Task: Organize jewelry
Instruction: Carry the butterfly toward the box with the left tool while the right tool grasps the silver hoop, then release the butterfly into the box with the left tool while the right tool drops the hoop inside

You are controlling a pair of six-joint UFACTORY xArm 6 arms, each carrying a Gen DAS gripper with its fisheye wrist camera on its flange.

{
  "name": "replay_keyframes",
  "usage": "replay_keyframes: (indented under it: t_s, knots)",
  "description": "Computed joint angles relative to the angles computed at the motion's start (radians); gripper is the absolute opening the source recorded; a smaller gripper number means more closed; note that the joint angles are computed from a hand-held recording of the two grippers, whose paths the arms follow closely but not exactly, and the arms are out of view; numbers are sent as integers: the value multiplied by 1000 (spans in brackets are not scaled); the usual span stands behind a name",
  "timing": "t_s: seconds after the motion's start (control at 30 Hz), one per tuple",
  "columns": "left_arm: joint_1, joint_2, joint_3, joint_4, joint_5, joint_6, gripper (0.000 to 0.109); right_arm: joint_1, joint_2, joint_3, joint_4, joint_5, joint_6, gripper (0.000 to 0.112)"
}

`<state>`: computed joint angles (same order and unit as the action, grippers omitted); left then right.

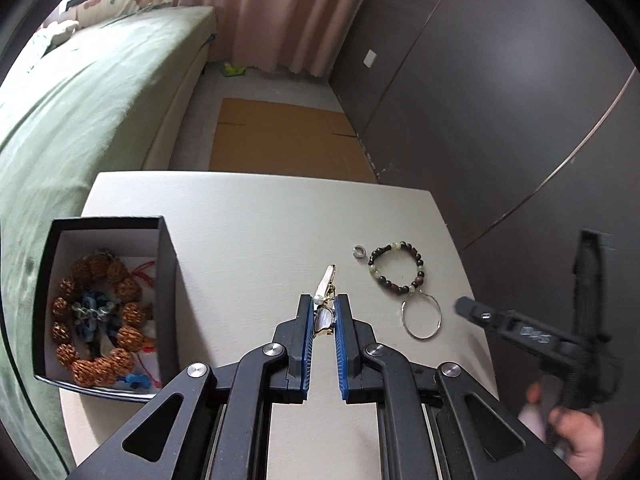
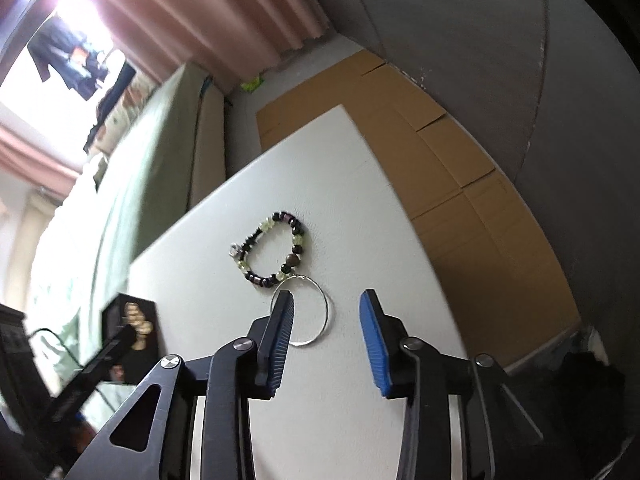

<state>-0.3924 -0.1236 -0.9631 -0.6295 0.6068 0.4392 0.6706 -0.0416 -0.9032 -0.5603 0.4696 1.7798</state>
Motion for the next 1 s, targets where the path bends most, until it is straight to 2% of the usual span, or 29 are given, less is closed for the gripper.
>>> replay_keyframes:
  t_s: [0.2, 0.3, 0.43, 0.5, 0.6, 0.77, 1.0]
  knots:
    - [57, 18, -29, -44, 29, 55, 10, 23, 93, -114, 59, 126, -119, 30]
    - [88, 24, -41, -69, 48, 81, 10, 50, 142, -210, 48, 266, -177, 26]
    - [134, 23, -49, -91, 74, 97, 10, 88, 218, -344, 57, 447, -277, 11]
    - [153, 21, -50, -103, 82, 102, 10, 97, 234, -373, 61, 479, -306, 6]
    - [192, 1, -45, -121, 98, 123, 10, 100, 227, -368, 70, 456, -305, 4]
    - [249, -12, -45, -140, 114, 139, 10, 110, 179, -321, 18, 343, -212, 4]
    - [273, 10, -51, -63, 88, 83, 10, 142, 164, -326, -92, 212, -105, 4]
